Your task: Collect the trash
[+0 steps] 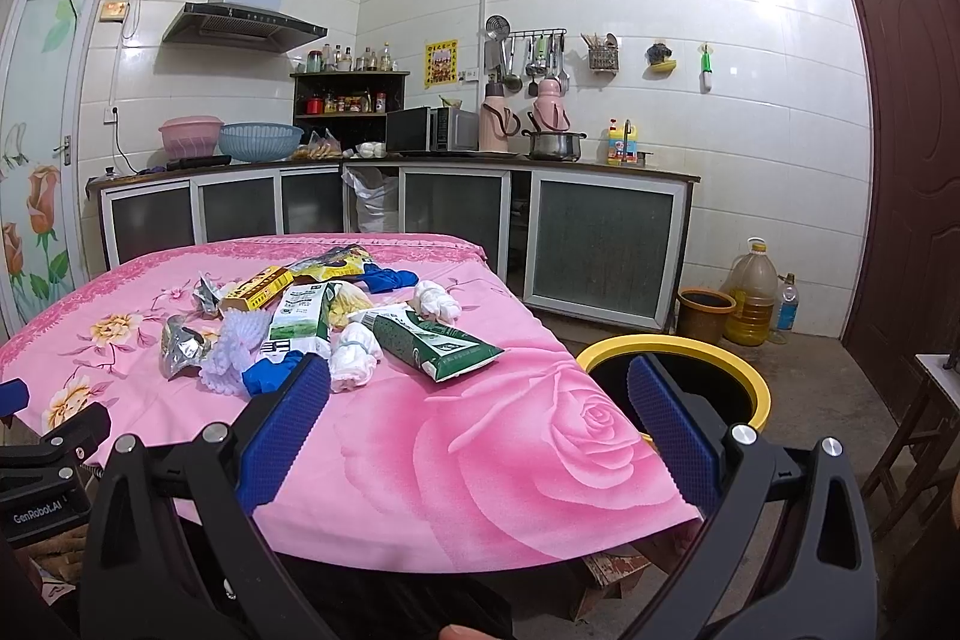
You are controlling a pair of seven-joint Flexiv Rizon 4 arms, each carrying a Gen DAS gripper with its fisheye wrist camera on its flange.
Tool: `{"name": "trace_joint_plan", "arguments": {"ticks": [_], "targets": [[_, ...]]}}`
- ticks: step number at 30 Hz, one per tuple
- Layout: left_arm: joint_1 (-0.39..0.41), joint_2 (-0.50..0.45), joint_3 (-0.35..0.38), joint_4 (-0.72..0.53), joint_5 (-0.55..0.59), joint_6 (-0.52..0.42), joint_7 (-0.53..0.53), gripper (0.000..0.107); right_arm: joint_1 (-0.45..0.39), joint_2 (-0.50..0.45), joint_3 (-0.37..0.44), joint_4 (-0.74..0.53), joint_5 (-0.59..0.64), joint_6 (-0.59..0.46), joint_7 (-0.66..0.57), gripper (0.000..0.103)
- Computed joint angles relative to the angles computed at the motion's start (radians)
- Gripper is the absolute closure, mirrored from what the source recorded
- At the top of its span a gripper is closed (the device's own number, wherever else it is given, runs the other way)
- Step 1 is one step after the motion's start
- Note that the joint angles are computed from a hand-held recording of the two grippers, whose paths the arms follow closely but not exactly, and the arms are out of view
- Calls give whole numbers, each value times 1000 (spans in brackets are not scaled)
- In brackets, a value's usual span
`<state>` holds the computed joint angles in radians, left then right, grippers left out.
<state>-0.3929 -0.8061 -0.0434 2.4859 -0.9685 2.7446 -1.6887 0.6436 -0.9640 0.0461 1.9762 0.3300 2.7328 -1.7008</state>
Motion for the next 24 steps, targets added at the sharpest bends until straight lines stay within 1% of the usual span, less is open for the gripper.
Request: {"name": "trace_joint_plan", "arguments": {"ticks": [9,19,24], "targets": [[-7,1,-2,-2,-12,-3,5,11,-2,0,1,1,-1,3,1,7],[-1,1,3,5,2,1,-4,11,-3,-2,1,0,-1,3,1,7],[-7,3,3,10,-4,11,2,11,2,17,-8,-3,24,-30,-11,7]]}}
